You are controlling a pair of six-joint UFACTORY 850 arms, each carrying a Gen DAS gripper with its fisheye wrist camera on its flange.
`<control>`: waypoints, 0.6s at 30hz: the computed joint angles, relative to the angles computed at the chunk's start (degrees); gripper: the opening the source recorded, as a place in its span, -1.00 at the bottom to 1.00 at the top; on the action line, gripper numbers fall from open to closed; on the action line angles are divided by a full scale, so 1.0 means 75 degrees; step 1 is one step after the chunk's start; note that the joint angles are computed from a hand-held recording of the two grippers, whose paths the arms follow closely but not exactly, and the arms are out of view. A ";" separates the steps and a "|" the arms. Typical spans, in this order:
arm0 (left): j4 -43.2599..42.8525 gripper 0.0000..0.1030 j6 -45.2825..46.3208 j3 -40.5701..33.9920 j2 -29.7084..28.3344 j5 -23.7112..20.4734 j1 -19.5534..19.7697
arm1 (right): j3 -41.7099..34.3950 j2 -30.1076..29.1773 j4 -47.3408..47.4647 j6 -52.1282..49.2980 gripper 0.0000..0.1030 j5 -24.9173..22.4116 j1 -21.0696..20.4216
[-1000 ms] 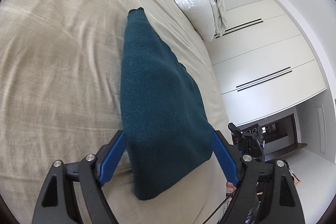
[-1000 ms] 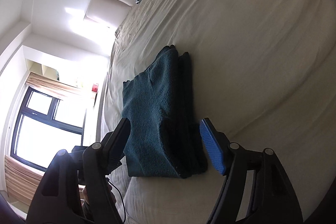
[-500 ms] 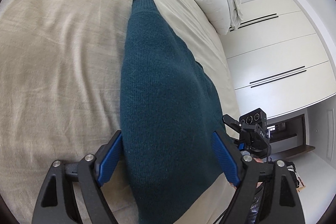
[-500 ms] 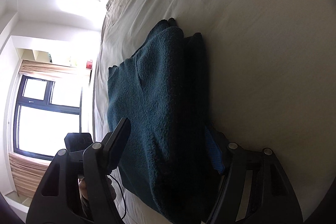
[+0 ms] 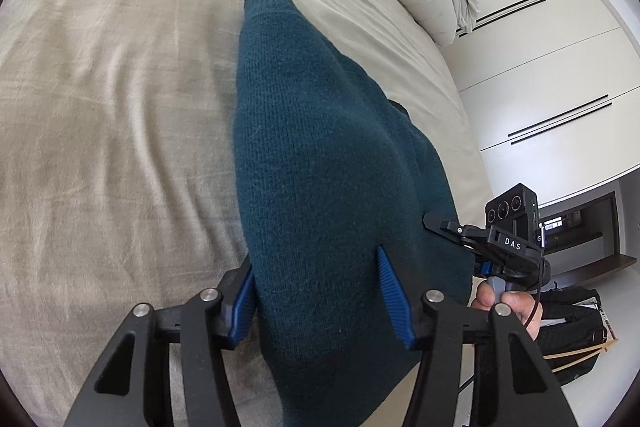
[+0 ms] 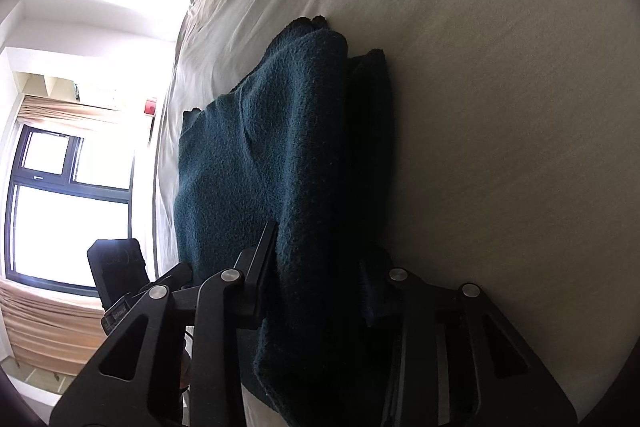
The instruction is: Fold small clothes
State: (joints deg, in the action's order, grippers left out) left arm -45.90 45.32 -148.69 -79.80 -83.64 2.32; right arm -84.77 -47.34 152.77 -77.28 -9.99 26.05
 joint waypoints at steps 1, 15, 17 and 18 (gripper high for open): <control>0.0028 0.00 0.0009 0.0028 0.0022 0.0044 -0.0022 | -0.0030 -0.0010 0.0035 -0.0045 -0.41 0.0064 0.0013; 0.0070 -0.28 0.1392 0.2544 0.1693 0.1151 0.0163 | -0.1983 -0.0434 -0.0673 -0.0275 -0.57 0.3247 0.0723; 0.0062 -0.28 0.1789 0.3058 0.2074 0.1320 0.0313 | -0.2352 -0.0538 -0.0647 -0.0415 -0.58 0.3495 0.0904; 0.0066 -0.28 0.1992 0.3291 0.2248 0.1383 0.0407 | -0.2519 -0.0584 -0.0671 -0.0428 -0.58 0.3596 0.0998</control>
